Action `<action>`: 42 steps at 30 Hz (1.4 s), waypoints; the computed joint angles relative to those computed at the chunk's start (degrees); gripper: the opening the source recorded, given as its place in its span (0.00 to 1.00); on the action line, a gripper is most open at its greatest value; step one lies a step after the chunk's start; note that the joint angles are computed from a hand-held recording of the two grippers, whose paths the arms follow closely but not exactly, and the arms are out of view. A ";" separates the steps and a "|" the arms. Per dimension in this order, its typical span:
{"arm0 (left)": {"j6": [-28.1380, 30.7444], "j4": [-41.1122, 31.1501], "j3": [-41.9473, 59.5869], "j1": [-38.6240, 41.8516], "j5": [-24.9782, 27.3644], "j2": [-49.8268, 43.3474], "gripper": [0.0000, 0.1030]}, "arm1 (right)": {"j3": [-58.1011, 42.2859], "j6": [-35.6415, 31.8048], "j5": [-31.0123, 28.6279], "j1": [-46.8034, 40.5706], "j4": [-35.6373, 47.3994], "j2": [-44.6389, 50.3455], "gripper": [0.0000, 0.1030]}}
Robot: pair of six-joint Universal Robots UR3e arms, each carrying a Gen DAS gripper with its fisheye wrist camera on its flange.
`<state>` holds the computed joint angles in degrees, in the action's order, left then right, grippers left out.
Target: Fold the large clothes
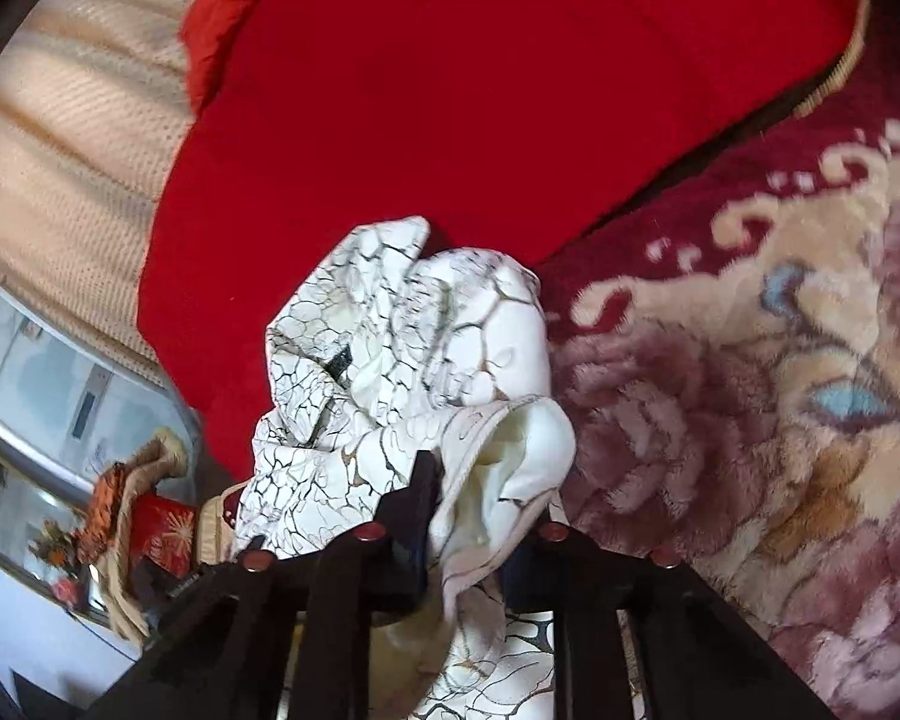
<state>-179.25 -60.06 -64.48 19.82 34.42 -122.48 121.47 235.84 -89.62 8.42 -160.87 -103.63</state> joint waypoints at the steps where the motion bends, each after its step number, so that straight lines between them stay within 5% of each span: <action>1: -0.91 2.80 -0.84 0.73 -0.79 0.88 0.04 | -1.32 -0.93 -2.31 1.75 -0.40 0.55 0.13; 5: -3.75 10.77 0.04 4.96 -1.23 2.39 0.04 | -5.53 -5.39 -10.57 8.16 -6.69 3.33 0.13; 7: -1.26 4.94 4.37 5.36 1.81 0.63 0.05 | -7.73 -8.07 -14.86 10.96 -9.59 5.50 0.13; 10: 4.13 -9.56 16.59 1.99 16.38 -5.31 0.10 | -12.19 -7.32 -18.79 12.22 -1.68 8.89 0.13; 13: 4.94 -12.28 18.73 1.74 17.38 -6.42 0.13 | -12.30 -6.93 -17.96 12.12 1.08 9.47 0.17; 15: 6.79 -15.36 21.85 1.22 20.20 -6.10 0.31 | -12.86 -7.88 -13.61 11.87 -0.09 9.62 0.17; 18: 6.38 -10.55 16.62 1.22 25.48 -1.95 0.47 | -17.37 -12.25 -12.79 15.72 -1.67 13.67 0.17; 22: 5.20 -8.72 13.77 1.59 31.59 0.88 0.47 | -24.76 -16.06 -7.14 19.25 1.59 20.44 0.17; 26: 3.51 5.80 3.83 0.66 37.46 6.57 0.47 | -32.65 -19.06 -4.71 21.01 11.65 27.31 0.17; 29: 5.98 15.54 -3.28 -0.49 36.11 10.55 0.48 | -36.05 -19.20 -4.88 20.35 22.45 30.42 0.17; 32: 10.86 19.18 -7.04 -2.25 32.86 12.20 0.64 | -29.26 -18.13 -2.22 17.82 18.06 27.49 0.13; 34: 14.34 18.26 -7.40 -3.97 31.65 12.05 0.65 | -26.93 -17.35 -0.99 16.59 16.86 25.79 0.13; 37: 20.98 7.89 -1.96 -7.82 32.91 8.28 0.65 | -29.20 -17.88 -4.95 18.69 18.72 27.25 0.11; 39: 21.32 6.45 -1.16 -9.81 36.48 6.41 0.65 | -32.15 -17.71 -10.92 20.97 21.37 29.25 0.00; 42: 23.98 2.19 1.54 -11.82 41.10 3.28 0.67 | -37.17 -18.23 -21.02 24.49 24.97 33.44 0.00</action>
<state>-155.28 -57.87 -62.94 8.00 75.52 -119.20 84.29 217.61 -110.63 32.91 -135.90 -70.20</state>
